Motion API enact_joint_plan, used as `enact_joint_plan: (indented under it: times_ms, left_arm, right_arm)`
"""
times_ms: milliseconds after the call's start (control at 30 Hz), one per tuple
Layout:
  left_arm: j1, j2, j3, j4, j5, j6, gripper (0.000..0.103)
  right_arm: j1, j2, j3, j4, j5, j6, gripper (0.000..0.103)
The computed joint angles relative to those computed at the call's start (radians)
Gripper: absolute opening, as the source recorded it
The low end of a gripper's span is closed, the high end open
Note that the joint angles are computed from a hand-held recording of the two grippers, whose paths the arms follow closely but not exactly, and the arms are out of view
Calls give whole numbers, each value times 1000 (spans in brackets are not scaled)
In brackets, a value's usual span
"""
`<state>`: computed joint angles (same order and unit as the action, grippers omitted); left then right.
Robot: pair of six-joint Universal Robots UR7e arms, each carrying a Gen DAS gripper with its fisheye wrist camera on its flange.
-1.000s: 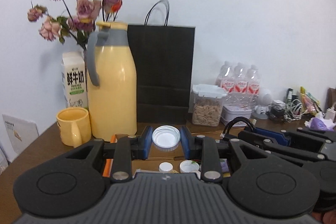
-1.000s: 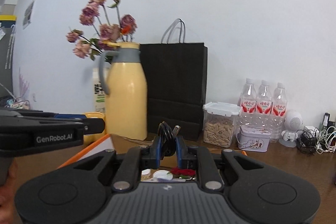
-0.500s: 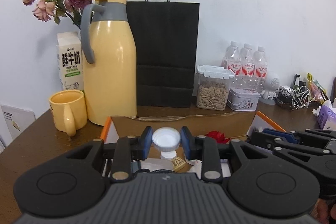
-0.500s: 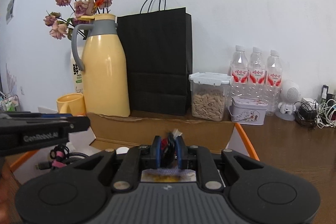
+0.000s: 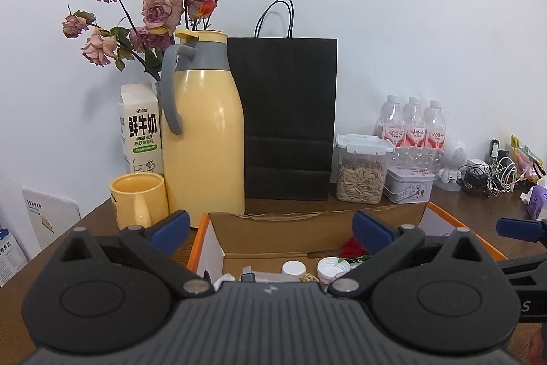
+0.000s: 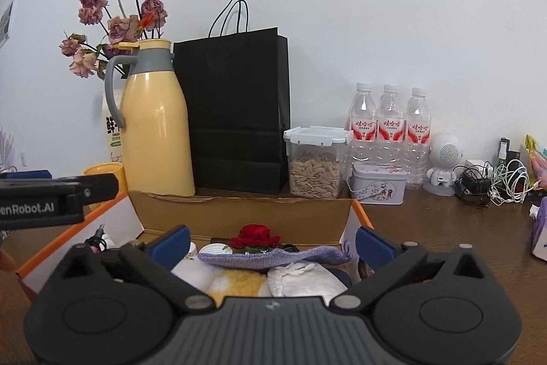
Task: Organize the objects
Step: 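Carry the cable with the right tool while the left tool carries the cap into the box, releasing both, then lift both tools out of the box toward the remaining items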
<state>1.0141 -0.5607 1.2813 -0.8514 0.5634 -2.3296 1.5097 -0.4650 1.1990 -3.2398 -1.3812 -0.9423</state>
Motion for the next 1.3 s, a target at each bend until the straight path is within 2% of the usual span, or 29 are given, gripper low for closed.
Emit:
enact_joint_plan:
  times_ms: [333, 567, 733, 833, 1100, 1300]
  left_arm:
    - [-22, -41, 97, -65, 15, 7, 103]
    - [-52, -72, 168, -43, -29, -14, 103]
    - [-67, -92, 214, -9, -64, -54, 103]
    - [-72, -91, 212, 67, -105, -108, 103]
    - [-62, -24, 91, 490, -187, -391, 103]
    - [-52, 29, 23, 658, -227, -509, 103]
  right_arm:
    - [-9, -50, 93, -56, 24, -36, 103]
    - [-26, -124, 215, -74, 79, -99, 103]
    - [-38, -174, 294, -64, 78, -139, 103]
    - [-45, -197, 335, -52, 57, -167, 103]
    - [-61, -225, 391, -10, -21, -220, 103]
    - [-60, -205, 375, -7, -71, -214, 103]
